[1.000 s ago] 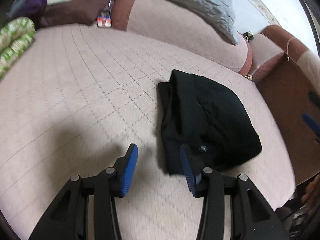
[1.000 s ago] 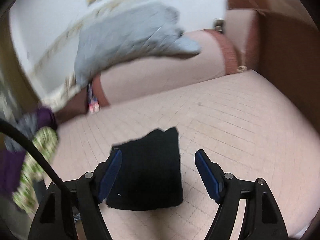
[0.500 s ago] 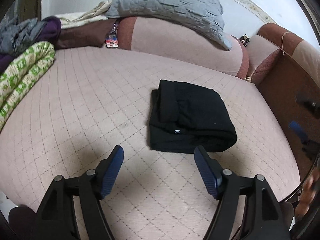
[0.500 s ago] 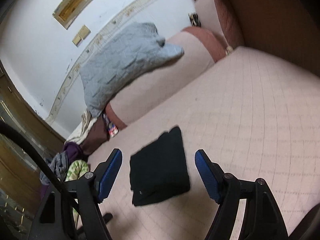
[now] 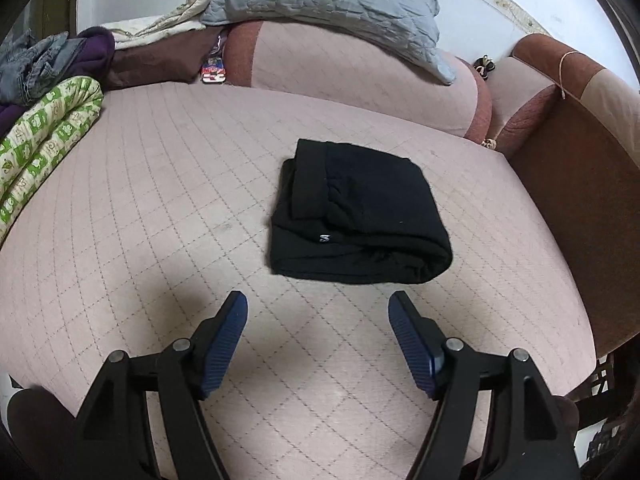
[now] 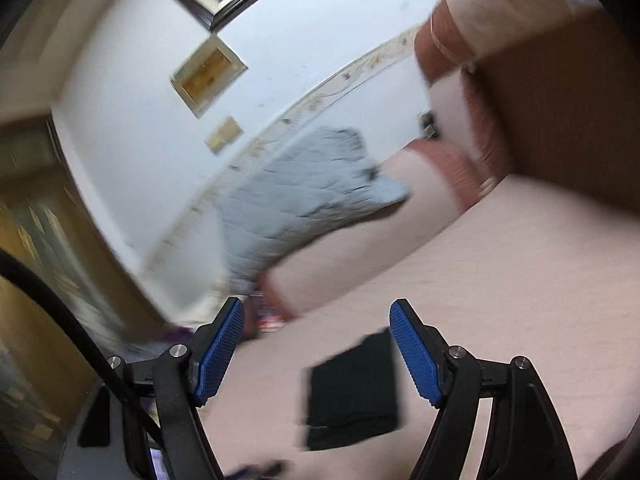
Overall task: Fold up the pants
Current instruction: 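Release the folded pants and pull both grippers back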
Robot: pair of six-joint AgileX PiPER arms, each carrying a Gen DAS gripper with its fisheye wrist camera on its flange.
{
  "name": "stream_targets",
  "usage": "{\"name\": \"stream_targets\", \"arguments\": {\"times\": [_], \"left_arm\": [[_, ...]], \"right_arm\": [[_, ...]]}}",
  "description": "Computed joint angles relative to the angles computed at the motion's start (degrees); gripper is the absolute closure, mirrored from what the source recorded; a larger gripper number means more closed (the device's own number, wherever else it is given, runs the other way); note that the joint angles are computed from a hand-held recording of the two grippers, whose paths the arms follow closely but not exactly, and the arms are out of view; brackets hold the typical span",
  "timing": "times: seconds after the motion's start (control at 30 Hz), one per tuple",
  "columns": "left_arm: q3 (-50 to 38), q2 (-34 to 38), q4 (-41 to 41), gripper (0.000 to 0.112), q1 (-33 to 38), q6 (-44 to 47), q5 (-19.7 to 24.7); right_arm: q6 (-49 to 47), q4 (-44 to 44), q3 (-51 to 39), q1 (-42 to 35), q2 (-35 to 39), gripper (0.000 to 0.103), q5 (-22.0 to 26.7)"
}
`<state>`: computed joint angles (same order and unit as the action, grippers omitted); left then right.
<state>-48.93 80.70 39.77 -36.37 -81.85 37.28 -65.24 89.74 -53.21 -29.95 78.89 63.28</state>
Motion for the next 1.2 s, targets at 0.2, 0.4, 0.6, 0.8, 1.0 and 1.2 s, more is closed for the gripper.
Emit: {"name": "stream_targets", "arguments": {"times": [0.2,0.4,0.6,0.8,1.0,1.2], "left_arm": [[-1.7,0.0,5.3,0.04,-5.0,-4.5,5.7],[-3.0,1.0,11.4,0.033,-9.7,-7.7,14.6],[-2.0,0.7,7.9,0.032,-6.5,-5.2,12.1],[-1.7,1.5,5.5,0.032,-4.9,-3.0,10.1],[-2.1,2.3,5.4,0.032,-5.0,-1.9,10.0],[-2.0,2.5,4.4,0.032,-4.2,-0.9,9.1]], "right_arm": [[3.1,-5.6,-3.3,3.5,1.8,0.009,-0.6],[7.3,-23.0,-0.5,17.6,3.6,0.01,-17.9],[13.9,-31.9,-1.1,21.3,8.9,0.01,-22.0],[13.6,-33.8,-0.5,22.1,9.8,0.01,-23.3],[14.3,-36.5,-0.9,24.3,10.2,0.01,-24.7],[14.4,-38.0,-0.5,25.3,10.5,0.01,-26.0]]}}
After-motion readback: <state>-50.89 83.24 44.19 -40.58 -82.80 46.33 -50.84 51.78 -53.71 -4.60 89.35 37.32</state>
